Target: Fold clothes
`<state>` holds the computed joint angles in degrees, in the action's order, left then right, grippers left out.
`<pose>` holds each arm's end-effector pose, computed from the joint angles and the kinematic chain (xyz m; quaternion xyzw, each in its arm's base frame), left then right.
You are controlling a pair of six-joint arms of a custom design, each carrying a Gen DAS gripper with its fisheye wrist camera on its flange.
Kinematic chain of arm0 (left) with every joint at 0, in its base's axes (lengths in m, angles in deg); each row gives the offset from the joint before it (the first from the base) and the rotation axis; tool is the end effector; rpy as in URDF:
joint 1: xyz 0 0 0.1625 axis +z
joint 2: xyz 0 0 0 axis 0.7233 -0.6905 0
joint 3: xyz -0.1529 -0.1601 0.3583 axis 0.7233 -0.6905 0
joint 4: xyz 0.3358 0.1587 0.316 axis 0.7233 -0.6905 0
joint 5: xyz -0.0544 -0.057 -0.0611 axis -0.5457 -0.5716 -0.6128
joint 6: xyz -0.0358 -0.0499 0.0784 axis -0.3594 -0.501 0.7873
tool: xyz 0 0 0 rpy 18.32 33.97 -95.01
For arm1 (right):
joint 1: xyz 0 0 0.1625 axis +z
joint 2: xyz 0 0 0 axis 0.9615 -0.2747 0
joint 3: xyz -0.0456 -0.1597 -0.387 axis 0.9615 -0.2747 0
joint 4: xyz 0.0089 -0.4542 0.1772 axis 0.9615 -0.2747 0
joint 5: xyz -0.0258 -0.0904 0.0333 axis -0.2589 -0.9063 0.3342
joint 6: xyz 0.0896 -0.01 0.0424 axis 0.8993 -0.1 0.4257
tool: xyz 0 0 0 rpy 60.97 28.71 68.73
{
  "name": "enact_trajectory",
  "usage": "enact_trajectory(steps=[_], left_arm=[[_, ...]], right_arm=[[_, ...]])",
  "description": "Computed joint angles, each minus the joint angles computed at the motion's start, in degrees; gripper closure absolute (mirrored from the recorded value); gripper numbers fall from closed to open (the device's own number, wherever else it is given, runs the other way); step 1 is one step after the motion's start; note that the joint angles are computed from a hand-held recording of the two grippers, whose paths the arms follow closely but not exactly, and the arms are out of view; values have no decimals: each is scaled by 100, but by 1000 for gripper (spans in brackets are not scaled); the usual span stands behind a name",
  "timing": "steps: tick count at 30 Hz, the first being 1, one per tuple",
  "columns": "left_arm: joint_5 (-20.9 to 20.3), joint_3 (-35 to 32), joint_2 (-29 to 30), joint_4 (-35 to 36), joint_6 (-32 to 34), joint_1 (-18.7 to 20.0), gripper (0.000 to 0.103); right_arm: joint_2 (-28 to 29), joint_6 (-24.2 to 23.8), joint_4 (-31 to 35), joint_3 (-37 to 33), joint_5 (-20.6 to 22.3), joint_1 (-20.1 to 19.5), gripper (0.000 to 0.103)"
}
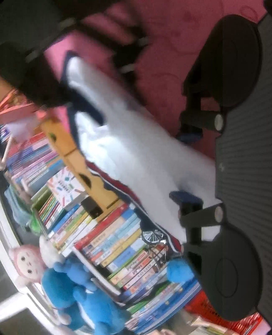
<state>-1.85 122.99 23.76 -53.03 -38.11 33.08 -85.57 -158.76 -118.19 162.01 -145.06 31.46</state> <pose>-0.0078 -0.8308 0.1868 0.6481 0.6396 -0.2984 0.2862 0.2965 -0.7456 -0.0372 0.5294 -0.6568 0.3095 0.4388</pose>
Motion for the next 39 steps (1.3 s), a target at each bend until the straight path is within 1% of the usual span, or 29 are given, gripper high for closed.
enact_trajectory(steps=[1,3,5,6,7,8,9,10,11,13,15,16,18,20,22,23,25,28,29,32,34,36,39], left_arm=[[-6,-38,13,64,13,-12,70],[-23,12,18,11,410,-15,70],[-80,69,37,-89,959,-4,71],[-119,96,49,-174,1268,4,75],[-297,53,100,-243,1663,-1,84],[-416,-149,208,-81,1868,4,89],[-525,-387,330,122,2035,11,91],[-550,-528,388,226,2178,32,91],[-586,-602,412,227,2267,58,92],[-636,-668,416,117,2431,125,92],[-640,-651,374,-100,2598,213,92],[-669,-623,342,-226,2593,244,93],[-729,-503,256,-526,2588,294,94],[-716,-244,79,-783,2531,297,98],[-652,121,-206,-1029,2380,270,100],[-543,284,-373,-1078,2309,263,100],[-314,506,-692,-954,2155,255,100],[-244,834,-1087,-640,1916,256,100],[-263,876,-1143,-517,1917,281,100],[-488,1081,-1218,-449,2128,385,99],[-648,1213,-1259,-421,2274,455,99],[-710,1405,-1380,-468,2175,466,99],[-830,1415,-1430,-312,1991,458,98]], right_arm=[[106,-361,-168,-50,17,7,60],[410,-1030,-497,-345,82,-7,60],[662,-1342,-404,-721,124,-34,60],[791,-1497,-351,-918,145,-47,61],[900,-1630,-255,-1099,138,-54,75],[959,-1712,-61,-1238,64,-50,84],[986,-1807,84,-1318,-2,-52,85],[932,-1938,111,-1254,-48,-68,88],[879,-2068,137,-1193,-96,-84,92],[761,-2313,145,-1054,-211,-122,94],[600,-2455,-240,-864,-569,-220,94],[522,-2452,-436,-782,-751,-271,95],[296,-2053,-634,-523,-977,-344,95],[120,-1727,-787,-335,-1174,-401,95],[185,-1844,-908,-405,-1152,-375,95],[175,-1844,-1002,-388,-1067,-359,95],[40,-1794,-1276,-179,-860,-311,96],[-290,-1704,-1558,351,-701,-199,96],[-400,-1684,-1624,540,-678,-160,96],[-634,-1615,-1731,1108,-740,-94,95],[-640,-1643,-1877,1356,-778,-94,95],[-604,-1671,-2021,1522,-871,-62,95],[-659,-1607,-2080,1731,-1016,-2,94]])
